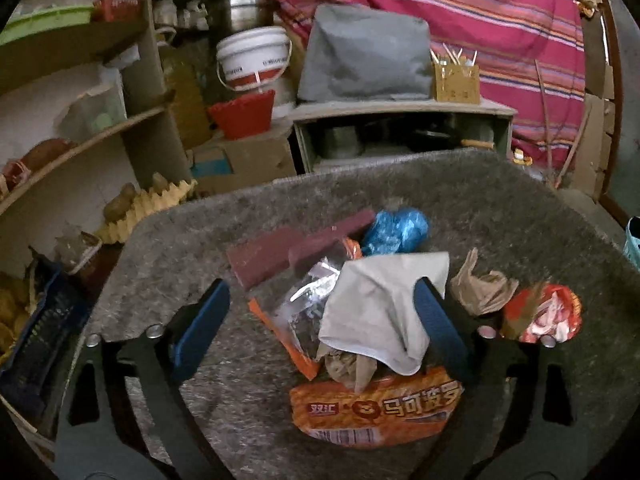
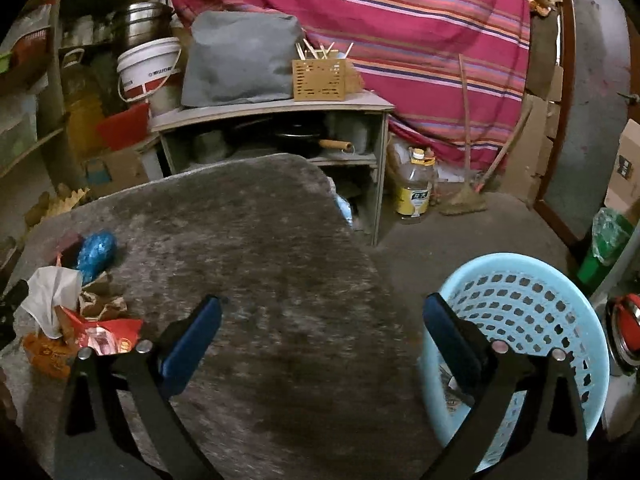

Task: Collect trash
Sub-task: 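Grasp the white tissue with the left tool while the right tool grasps the red wrapper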

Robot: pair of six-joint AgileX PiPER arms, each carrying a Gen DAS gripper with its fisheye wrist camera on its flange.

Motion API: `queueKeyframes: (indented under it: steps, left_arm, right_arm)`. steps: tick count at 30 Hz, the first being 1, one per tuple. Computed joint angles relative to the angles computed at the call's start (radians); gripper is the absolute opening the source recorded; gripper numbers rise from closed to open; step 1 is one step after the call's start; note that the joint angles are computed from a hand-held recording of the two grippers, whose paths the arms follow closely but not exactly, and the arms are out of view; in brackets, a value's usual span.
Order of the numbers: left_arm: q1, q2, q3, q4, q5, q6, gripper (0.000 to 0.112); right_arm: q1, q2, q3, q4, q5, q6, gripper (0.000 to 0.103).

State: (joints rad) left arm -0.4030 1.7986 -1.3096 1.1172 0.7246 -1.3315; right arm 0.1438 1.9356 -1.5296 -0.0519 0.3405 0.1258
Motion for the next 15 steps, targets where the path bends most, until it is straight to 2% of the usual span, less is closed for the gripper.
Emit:
queueKeyframes:
  steps: [4, 6, 7, 9, 12, 15]
  left_arm:
    - [0.042, 0.021, -0.015, -0.089, -0.074, 0.081, 0.068]
    - [0.046, 0.031, -0.025, -0.122, -0.091, 0.12, 0.048]
    - [0.045, 0.033, -0.03, -0.136, -0.098, 0.146, 0.043]
    - [0.038, 0.033, -0.031, -0.136, -0.092, 0.156, 0.016]
    - [0.031, 0.015, -0.015, -0.123, -0.088, 0.142, 0.011]
    - [0.031, -0.016, 0.01, -0.116, -0.091, 0.124, 0.009]
  right_arm:
    - [0.027, 0.022, -0.041, -0.056, 0.039, 0.064, 0.099]
    - [0.038, 0.037, -0.067, -0.084, 0.074, 0.085, 0.099]
    - [0.042, 0.05, -0.094, -0.08, 0.111, 0.076, 0.099]
    - [0.043, 0.058, -0.107, -0.03, 0.132, 0.037, 0.099]
    - [0.037, 0.05, -0.1, 0.119, 0.135, -0.089, 0.099]
    - [0.062, 0.02, -0.058, 0.093, 0.098, -0.075, 0.099]
